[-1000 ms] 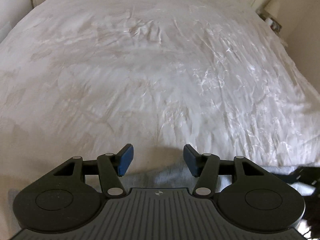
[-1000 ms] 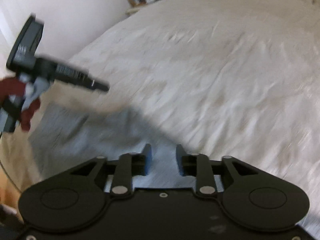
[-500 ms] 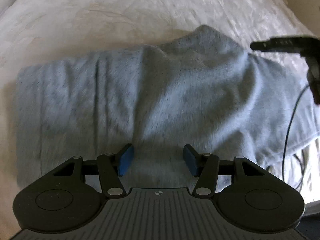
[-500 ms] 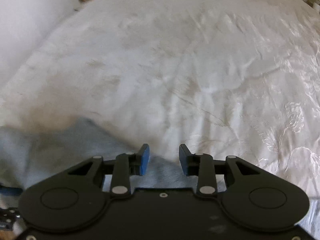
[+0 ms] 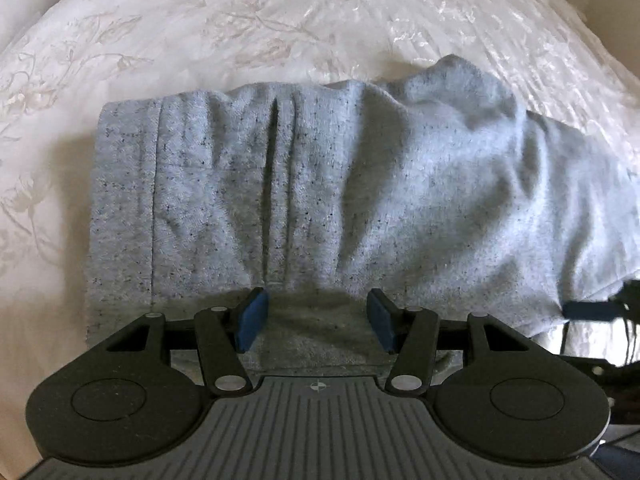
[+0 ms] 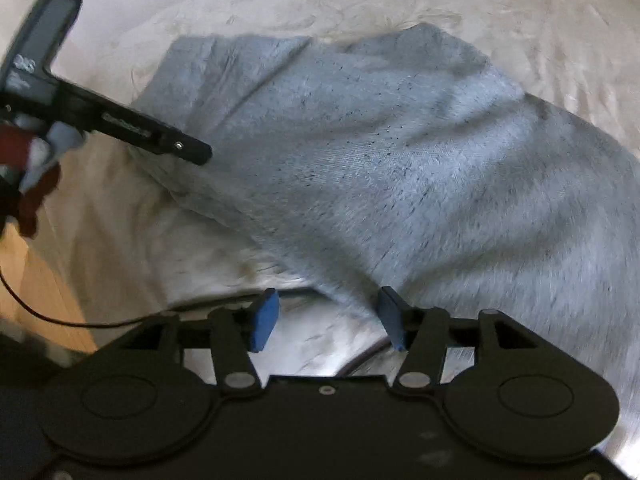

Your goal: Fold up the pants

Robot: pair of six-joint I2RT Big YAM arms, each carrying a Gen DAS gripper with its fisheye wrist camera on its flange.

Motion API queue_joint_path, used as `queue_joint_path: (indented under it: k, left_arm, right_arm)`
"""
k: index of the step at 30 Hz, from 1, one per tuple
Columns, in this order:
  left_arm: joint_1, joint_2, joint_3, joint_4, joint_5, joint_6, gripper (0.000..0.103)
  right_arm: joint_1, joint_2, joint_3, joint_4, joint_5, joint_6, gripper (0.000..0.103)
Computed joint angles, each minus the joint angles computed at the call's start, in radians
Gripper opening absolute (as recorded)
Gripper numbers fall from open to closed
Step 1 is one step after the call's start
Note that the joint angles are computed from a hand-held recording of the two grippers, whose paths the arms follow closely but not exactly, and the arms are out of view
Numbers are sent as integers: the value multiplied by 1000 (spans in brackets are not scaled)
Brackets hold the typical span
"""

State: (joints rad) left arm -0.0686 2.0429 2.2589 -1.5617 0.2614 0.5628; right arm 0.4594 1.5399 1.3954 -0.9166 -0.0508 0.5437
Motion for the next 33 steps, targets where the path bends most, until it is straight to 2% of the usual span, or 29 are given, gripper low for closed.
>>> queue_joint_path:
  k: [3,6,9,13,16,19,21,24,28,33]
  left_arm:
    - [-4,-20,-13,27,29,-16,54]
    - [-15,-25,-1,15,78,-32,54]
    - [-45,-45,-16,12,110,-14,54]
    - [-95,-99,-92,37,124,3,54]
    - [-133,-149,-167,59,128,-2,54]
    - [-175,-207,-251,94,108,-16,54]
    - [-205,-241,-300,116,83,-50,54]
    - [-253,-285,-356,134,63,-134,54]
    - [-336,-327,-412,162,36,-219,54]
    - [-453,-337,-427,206,25,-288,54]
  right_arm:
    - [11,-55,-40,11,58,119,58]
    - [9,-119,-91,1,134,216,60]
    - [0,-194,-156,-11,204,350,64]
    - [-18,-307,-253,-46,279,505,64]
    - [-52,-395,-326,-72,308,588,64]
    - [-104,-483,-378,-107,324,623,65]
    - [-162,-550,-417,-128,316,605,66]
    - [-298,-640,-464,-155,278,490,66]
    - [-543,-733,-501,-171,214,274,67]
    - [-865,-754,-535,-120,85,-5,67]
